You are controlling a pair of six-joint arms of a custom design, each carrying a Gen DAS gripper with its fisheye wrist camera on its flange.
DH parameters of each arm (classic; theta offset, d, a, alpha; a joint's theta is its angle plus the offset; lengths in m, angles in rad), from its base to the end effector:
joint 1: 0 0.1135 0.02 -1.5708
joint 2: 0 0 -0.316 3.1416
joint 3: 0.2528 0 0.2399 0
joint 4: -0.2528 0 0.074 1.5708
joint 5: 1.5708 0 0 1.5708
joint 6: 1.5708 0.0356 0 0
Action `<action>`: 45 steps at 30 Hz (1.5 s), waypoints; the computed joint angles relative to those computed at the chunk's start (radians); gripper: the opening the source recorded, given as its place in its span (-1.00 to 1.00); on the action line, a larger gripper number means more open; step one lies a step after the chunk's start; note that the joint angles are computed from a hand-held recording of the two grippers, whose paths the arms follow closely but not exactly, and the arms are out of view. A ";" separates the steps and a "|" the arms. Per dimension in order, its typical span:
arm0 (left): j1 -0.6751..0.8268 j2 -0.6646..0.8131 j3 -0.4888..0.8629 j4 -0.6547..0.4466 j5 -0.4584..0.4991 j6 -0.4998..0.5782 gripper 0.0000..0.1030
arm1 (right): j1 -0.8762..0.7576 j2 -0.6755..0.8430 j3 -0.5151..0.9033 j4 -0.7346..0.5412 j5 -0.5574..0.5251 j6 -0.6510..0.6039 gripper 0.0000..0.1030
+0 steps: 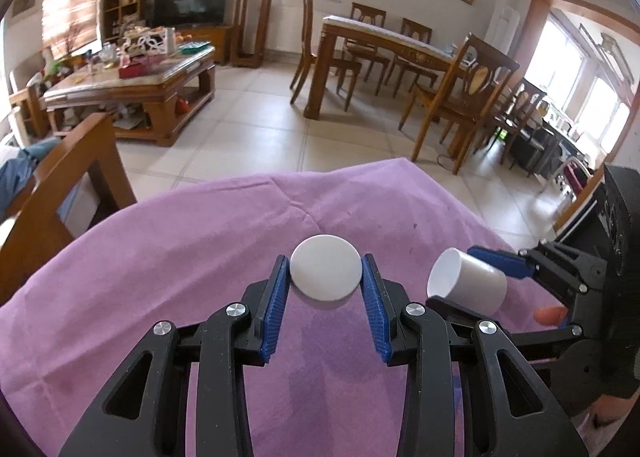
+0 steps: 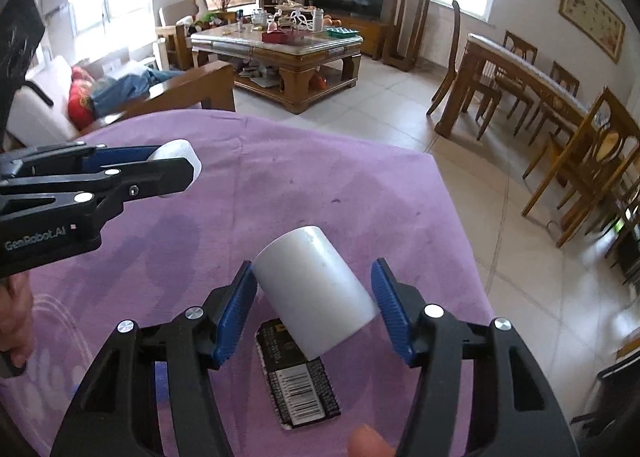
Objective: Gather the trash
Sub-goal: 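Grasp white cup with left tool while right grasps white cup, carry to bin, then open left tool over bin dropping white cup while right drops its white cup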
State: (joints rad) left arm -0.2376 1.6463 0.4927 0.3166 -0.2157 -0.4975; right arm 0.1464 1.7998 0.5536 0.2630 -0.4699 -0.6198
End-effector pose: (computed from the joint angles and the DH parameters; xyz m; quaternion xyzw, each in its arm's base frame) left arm 0.2600 -0.0551 0.1598 -0.1585 0.9152 -0.0344 0.3689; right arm 0.2759 0.0570 0.1322 -0.4105 0.8382 0.1506 0.3260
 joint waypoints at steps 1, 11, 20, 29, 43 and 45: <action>0.000 0.000 -0.003 0.004 0.000 -0.001 -0.29 | -0.014 -0.004 0.005 -0.017 -0.020 0.003 0.13; -0.012 -0.021 -0.036 0.113 0.023 0.034 -0.29 | -0.330 -0.102 0.069 -0.354 -0.395 -0.051 0.13; -0.375 -0.013 0.092 0.022 -0.158 -0.029 -0.29 | -0.791 -0.009 0.305 -0.974 -0.609 -0.532 0.13; -0.670 0.181 0.396 -0.086 -0.274 -0.074 -0.28 | -1.057 0.211 0.583 -1.361 -0.656 -0.838 0.13; -0.832 0.661 1.096 -0.332 -0.224 -0.042 -0.28 | -1.200 0.527 1.011 -1.486 -0.719 -0.731 0.13; -0.841 0.725 1.197 -0.376 -0.211 -0.038 -0.28 | -1.210 0.558 1.049 -1.466 -0.726 -0.692 0.13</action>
State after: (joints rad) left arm -1.0787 2.3712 1.6899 -0.0590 -0.4264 -0.5353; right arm -1.0636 2.3575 1.6028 -1.2029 -1.1956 -1.3120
